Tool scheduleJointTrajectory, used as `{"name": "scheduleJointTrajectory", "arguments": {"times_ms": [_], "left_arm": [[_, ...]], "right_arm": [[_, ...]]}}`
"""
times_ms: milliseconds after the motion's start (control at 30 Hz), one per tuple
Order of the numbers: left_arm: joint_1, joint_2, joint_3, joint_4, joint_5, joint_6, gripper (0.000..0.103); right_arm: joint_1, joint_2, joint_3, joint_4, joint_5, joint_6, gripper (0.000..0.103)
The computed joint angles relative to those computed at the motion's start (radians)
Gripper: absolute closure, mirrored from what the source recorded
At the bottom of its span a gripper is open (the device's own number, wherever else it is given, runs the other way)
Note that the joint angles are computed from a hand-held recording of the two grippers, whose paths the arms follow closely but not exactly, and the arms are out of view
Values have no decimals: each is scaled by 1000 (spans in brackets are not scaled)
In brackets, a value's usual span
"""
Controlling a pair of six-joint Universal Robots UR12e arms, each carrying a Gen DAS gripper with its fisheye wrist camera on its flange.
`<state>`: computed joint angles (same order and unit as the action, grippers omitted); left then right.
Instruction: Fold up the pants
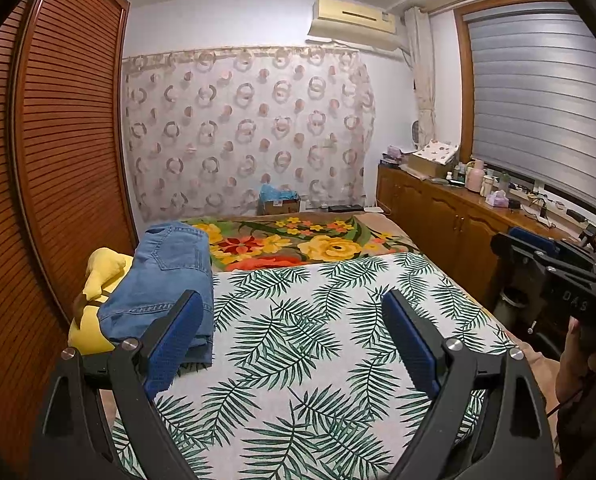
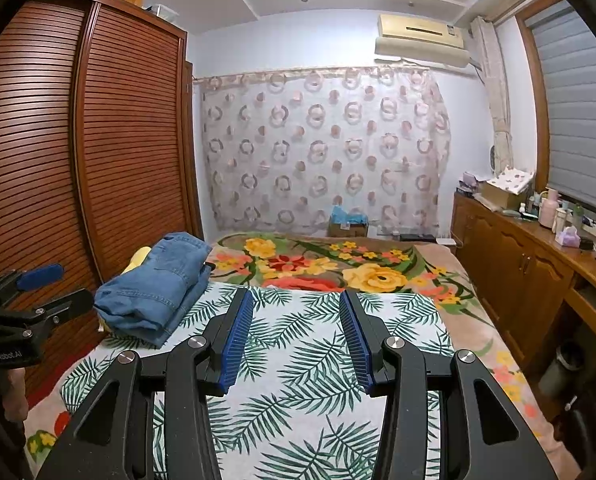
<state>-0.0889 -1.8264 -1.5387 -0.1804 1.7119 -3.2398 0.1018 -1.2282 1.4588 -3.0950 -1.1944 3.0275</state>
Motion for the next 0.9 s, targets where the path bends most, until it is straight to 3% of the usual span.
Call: {"name": "scheduleJointTrajectory", "arguments": {"times_ms": [900], "left_arm": [[3, 7, 0, 2, -6, 7, 12]], "right_arm": [[-4, 1, -3, -1, 12, -2, 56]]}}
